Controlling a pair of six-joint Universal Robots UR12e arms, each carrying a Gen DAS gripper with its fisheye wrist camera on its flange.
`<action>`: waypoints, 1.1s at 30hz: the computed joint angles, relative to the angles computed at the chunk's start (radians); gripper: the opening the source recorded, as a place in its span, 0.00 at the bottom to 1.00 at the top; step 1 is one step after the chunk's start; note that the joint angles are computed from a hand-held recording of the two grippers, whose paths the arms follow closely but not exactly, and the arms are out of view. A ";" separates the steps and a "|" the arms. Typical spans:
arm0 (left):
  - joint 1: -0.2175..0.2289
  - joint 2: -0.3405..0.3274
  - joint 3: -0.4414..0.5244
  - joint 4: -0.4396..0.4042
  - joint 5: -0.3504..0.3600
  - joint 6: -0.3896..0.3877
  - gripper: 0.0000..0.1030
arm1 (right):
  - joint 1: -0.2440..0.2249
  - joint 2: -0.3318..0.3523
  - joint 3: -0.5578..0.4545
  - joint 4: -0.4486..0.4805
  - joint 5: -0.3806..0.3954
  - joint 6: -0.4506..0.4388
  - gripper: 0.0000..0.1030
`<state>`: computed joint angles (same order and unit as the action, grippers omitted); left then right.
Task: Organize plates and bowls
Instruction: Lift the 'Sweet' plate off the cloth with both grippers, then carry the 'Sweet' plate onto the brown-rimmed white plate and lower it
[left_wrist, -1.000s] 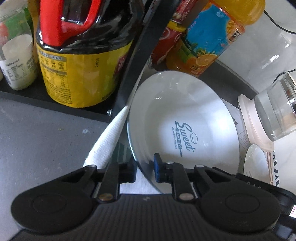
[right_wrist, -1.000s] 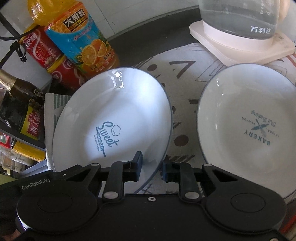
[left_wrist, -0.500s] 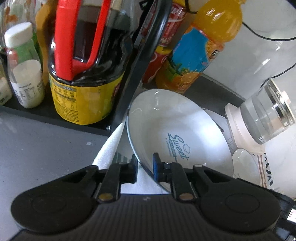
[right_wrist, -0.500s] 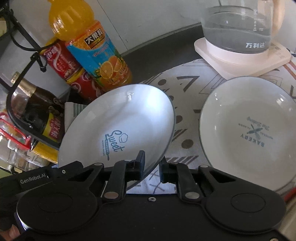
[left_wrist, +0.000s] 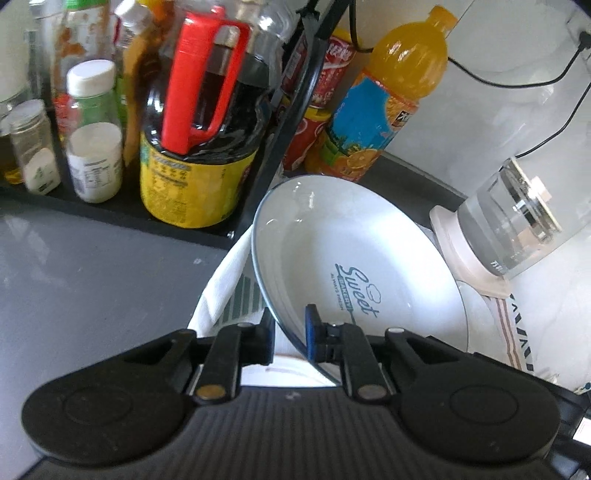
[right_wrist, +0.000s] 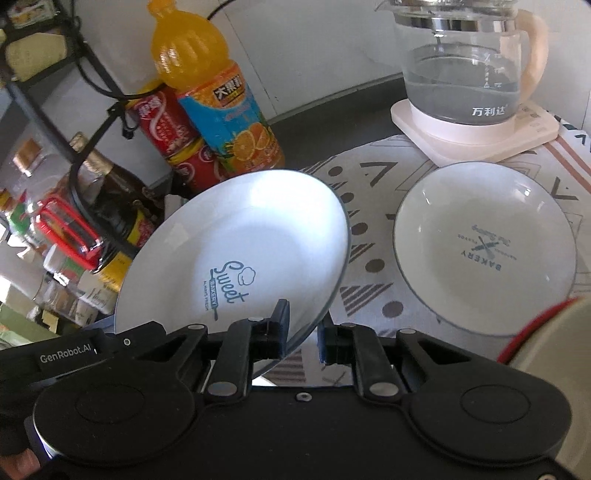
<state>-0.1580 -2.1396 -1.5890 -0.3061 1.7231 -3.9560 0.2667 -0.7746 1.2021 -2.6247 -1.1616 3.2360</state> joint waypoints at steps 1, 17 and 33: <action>-0.003 0.005 -0.007 0.004 0.004 -0.003 0.13 | 0.000 -0.007 0.012 -0.008 0.000 -0.005 0.14; -0.066 0.094 -0.136 0.047 0.077 -0.060 0.13 | -0.015 -0.127 0.223 -0.117 0.030 -0.060 0.14; -0.116 0.130 -0.207 0.046 0.100 -0.117 0.14 | -0.032 -0.191 0.351 -0.157 0.030 -0.120 0.14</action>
<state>-0.2742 -2.0098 -1.7960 -0.2596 1.8233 -4.0726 0.2350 -0.9660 1.5535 -2.7820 -1.1319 3.1165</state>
